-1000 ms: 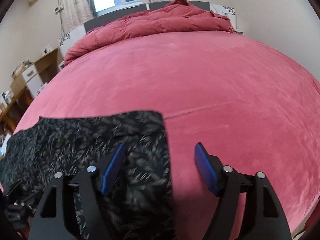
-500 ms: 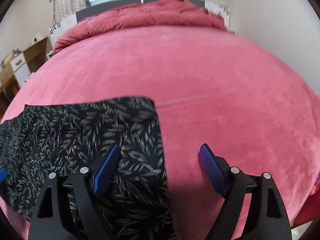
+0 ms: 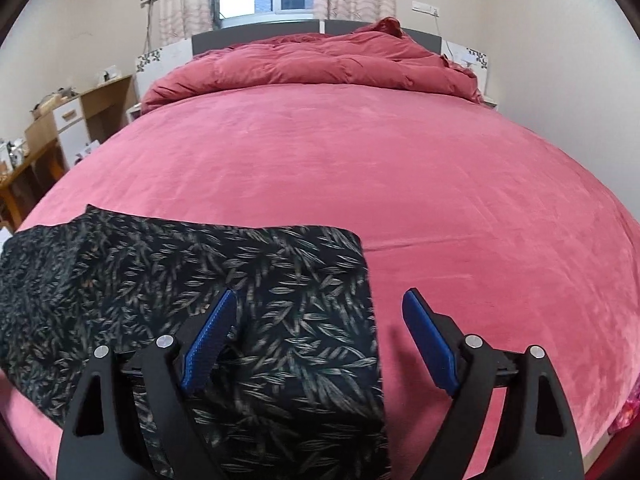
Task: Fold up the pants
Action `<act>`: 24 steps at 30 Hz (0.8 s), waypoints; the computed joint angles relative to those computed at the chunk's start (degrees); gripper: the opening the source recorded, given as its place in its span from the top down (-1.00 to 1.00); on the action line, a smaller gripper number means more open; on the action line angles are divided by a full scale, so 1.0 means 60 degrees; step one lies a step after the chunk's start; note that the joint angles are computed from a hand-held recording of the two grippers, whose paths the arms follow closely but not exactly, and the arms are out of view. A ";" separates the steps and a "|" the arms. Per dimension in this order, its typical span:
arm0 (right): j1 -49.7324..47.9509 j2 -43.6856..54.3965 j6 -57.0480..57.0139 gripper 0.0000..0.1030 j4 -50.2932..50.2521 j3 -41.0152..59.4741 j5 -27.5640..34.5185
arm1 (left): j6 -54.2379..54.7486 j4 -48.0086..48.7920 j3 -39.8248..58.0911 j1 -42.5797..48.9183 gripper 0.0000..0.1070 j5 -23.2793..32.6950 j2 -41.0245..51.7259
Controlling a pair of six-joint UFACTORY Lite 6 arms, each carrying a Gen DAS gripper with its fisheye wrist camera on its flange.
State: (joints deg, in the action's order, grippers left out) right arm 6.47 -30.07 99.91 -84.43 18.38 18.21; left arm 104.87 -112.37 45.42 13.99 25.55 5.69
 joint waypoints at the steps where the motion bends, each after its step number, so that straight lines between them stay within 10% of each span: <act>1: 0.0110 -0.0089 0.0116 -0.63 -0.0103 -0.0037 0.0037 | -0.0049 0.0023 -0.0021 0.0135 -0.88 -0.0044 -0.0037; 16: 0.1894 -0.0588 0.0784 -0.73 -0.0918 -0.0306 0.0447 | -0.0568 -0.0275 0.0492 0.1665 -0.86 -0.0410 0.0727; 24: 0.1472 -0.0648 0.0790 -0.73 -0.0860 -0.0336 -0.0113 | -0.1617 0.0420 0.0720 0.1983 -0.48 0.0087 0.1475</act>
